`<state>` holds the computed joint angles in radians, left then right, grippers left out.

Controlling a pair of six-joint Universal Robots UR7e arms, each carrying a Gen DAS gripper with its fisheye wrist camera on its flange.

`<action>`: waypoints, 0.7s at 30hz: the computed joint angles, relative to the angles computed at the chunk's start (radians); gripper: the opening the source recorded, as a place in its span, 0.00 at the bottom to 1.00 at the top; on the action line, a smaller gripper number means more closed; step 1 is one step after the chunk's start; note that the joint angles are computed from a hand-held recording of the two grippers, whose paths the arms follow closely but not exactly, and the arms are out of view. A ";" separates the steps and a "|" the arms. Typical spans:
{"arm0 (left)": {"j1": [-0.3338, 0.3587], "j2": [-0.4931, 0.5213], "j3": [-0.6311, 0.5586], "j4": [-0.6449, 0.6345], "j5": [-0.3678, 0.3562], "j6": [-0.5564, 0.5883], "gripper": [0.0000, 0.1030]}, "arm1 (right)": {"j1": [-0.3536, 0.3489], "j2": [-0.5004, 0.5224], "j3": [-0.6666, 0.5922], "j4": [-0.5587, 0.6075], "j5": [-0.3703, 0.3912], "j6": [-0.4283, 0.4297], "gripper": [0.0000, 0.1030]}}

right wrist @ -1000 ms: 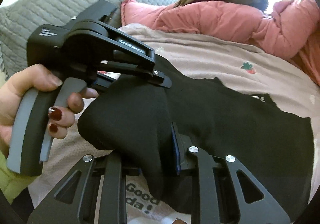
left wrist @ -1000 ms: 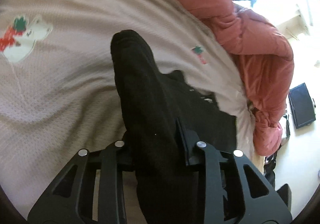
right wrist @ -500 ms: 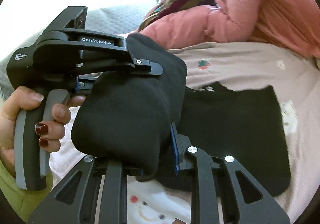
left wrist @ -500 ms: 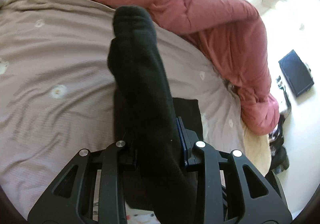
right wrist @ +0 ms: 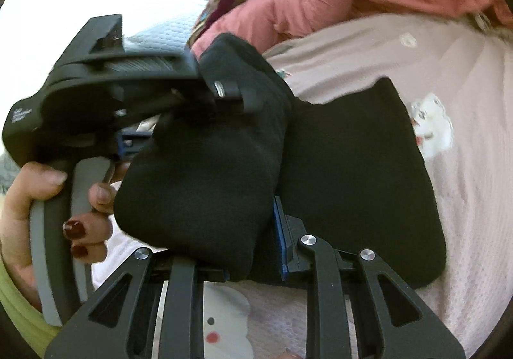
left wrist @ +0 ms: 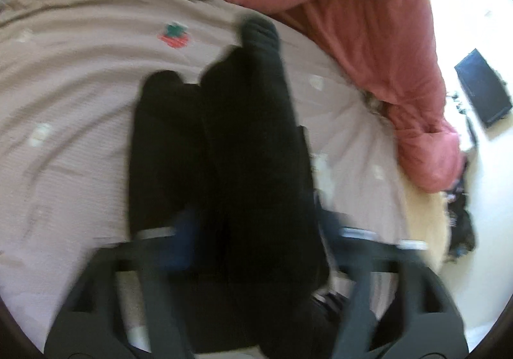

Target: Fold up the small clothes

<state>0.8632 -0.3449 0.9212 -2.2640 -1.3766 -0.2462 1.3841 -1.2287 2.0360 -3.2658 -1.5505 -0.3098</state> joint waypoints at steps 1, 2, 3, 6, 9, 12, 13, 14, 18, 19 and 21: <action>0.004 -0.012 0.022 -0.034 -0.024 0.005 0.85 | -0.010 -0.006 0.001 0.011 -0.001 0.023 0.21; 0.008 -0.028 0.047 -0.065 -0.044 0.018 0.85 | -0.021 -0.013 0.003 0.023 -0.005 0.045 0.22; 0.008 -0.038 0.064 -0.080 -0.036 0.022 0.85 | -0.029 -0.018 0.005 0.028 -0.006 0.060 0.24; 0.007 -0.078 0.130 -0.120 0.038 0.024 0.84 | -0.064 -0.046 0.022 0.054 0.011 0.102 0.26; 0.008 -0.116 0.203 -0.152 0.118 0.037 0.81 | -0.085 -0.082 0.047 0.077 0.038 0.119 0.28; 0.009 -0.136 0.261 -0.176 0.159 0.056 0.79 | -0.088 -0.110 0.067 0.090 0.030 0.115 0.39; 0.006 -0.142 0.278 -0.183 0.174 0.065 0.79 | -0.089 -0.121 0.069 0.101 0.025 0.112 0.41; 0.004 -0.147 0.299 -0.189 0.190 0.081 0.79 | -0.090 -0.129 0.072 0.102 0.030 0.110 0.44; -0.011 -0.144 0.346 -0.222 0.233 0.143 0.77 | -0.092 -0.176 0.092 0.056 0.050 0.112 0.56; -0.015 -0.146 0.360 -0.238 0.249 0.157 0.77 | -0.091 -0.181 0.087 0.047 0.047 0.112 0.56; -0.017 -0.149 0.376 -0.258 0.264 0.164 0.77 | -0.080 -0.185 0.062 0.034 0.019 0.099 0.56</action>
<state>0.8459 -0.4937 1.2968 -2.5225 -1.1125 -0.0821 1.3042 -1.4141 2.0983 -3.2318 -1.5312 -0.2106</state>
